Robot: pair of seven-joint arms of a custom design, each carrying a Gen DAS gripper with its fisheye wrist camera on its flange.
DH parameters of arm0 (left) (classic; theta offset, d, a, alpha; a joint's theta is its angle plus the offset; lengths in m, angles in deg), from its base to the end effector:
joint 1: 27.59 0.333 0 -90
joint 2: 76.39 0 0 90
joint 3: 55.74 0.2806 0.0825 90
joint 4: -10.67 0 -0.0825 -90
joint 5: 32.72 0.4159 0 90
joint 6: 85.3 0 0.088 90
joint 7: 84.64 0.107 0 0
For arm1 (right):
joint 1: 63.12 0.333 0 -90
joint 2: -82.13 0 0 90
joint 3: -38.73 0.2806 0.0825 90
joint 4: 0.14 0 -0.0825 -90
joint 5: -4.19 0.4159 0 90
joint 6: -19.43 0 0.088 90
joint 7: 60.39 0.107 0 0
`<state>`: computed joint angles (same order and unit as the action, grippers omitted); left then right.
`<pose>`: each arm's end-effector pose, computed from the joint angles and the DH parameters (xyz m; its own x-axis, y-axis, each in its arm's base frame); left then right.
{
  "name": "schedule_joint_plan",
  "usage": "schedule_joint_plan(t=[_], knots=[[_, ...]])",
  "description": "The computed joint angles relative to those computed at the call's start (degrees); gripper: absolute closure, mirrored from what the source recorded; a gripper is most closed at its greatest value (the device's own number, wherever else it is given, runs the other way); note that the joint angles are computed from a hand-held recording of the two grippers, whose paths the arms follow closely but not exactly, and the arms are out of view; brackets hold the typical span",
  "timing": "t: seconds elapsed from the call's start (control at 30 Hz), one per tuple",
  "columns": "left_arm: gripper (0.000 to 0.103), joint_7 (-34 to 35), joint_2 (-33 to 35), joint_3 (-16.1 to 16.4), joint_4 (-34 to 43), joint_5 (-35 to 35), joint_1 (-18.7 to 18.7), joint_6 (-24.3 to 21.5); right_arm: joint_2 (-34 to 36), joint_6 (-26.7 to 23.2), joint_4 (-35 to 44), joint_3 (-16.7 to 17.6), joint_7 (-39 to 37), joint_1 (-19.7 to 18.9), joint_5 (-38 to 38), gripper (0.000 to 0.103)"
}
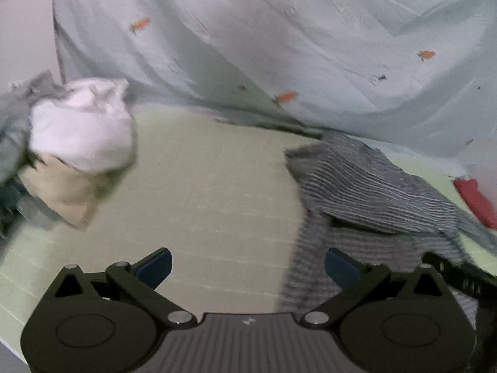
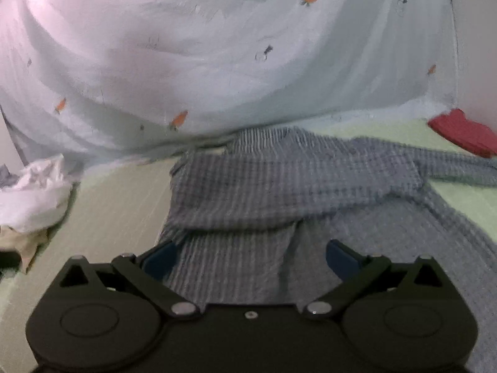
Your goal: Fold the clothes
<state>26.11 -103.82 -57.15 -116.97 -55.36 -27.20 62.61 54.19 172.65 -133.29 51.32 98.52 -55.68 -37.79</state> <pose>0.5061 -0.0040 0.6193 -0.1852 -0.9772 0.1039 -0.6423 0.0404 -0.7654 0.4627 0.2027 0.5680 -0.2112 -0.9635 -0.1644 -0.4966 0.2506 -0.8310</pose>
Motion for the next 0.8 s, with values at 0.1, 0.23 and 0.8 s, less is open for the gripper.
schedule_joint_plan(t=[0.1,0.23,0.8], knots=[[0.0,2.9,-0.5,1.9,-0.3,-0.2,0.4,-0.3,1.8,-7.5,3.0,3.9,2.3,1.8,0.1,0.0],[0.0,6.0,-0.4,3.3,0.9,0.8,2.1,-6.7,5.2,-11.9,6.3,4.6,3.9,6.8,2.3,0.001],[0.0,11.8,4.2,3.8,5.2,4.8,8.7,-13.9,18.3,-15.6,17.1,0.5,-8.5,18.6,13.8,0.04]])
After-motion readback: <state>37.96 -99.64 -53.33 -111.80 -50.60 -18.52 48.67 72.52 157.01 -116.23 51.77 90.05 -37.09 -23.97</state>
